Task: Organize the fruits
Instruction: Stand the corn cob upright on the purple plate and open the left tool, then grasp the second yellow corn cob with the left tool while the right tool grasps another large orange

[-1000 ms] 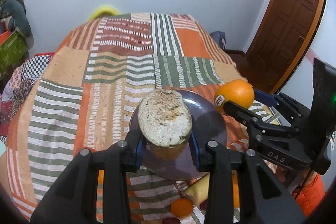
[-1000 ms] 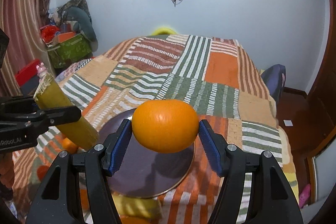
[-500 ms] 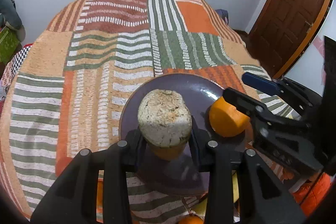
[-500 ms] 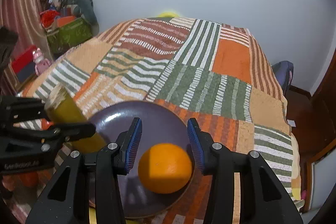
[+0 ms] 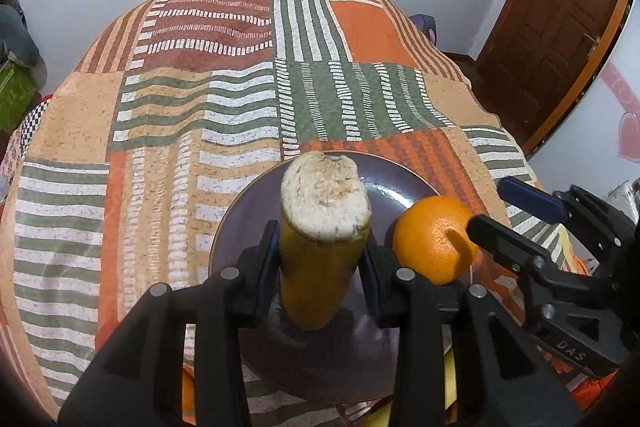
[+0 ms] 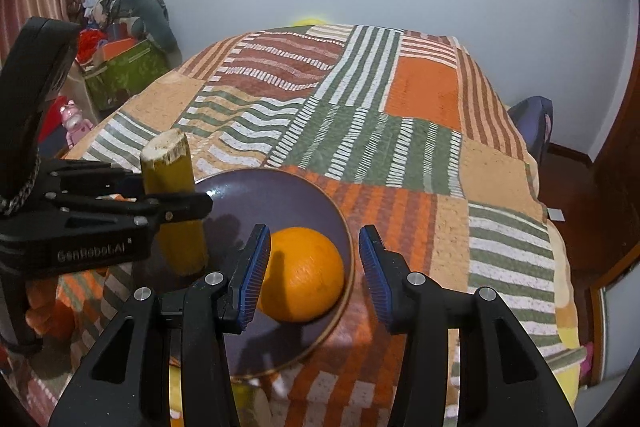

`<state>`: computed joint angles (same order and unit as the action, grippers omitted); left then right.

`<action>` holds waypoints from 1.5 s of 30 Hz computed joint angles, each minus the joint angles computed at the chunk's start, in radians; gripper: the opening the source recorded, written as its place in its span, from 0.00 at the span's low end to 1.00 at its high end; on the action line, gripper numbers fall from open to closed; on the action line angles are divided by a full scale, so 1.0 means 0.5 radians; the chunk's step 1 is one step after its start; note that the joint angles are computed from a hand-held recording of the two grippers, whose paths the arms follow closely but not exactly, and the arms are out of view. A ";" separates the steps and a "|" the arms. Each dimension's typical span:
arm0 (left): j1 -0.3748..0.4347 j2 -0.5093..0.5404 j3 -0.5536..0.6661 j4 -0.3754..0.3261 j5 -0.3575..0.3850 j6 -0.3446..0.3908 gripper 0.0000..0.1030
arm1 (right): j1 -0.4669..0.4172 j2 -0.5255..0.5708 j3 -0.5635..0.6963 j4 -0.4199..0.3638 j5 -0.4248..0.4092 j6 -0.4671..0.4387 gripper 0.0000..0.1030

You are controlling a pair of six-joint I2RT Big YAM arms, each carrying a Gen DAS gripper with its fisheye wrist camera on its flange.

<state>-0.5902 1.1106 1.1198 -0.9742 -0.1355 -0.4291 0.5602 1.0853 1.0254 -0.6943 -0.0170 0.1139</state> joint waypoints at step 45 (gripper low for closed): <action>-0.757 -0.633 -0.312 -0.529 -0.333 -0.571 0.67 | 0.378 -0.420 -0.391 -0.317 -0.035 0.391 0.72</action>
<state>-0.9687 0.7942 0.9637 -1.2389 -0.3021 -0.7148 0.7490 0.8752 0.8299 -0.8526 -0.0346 0.3095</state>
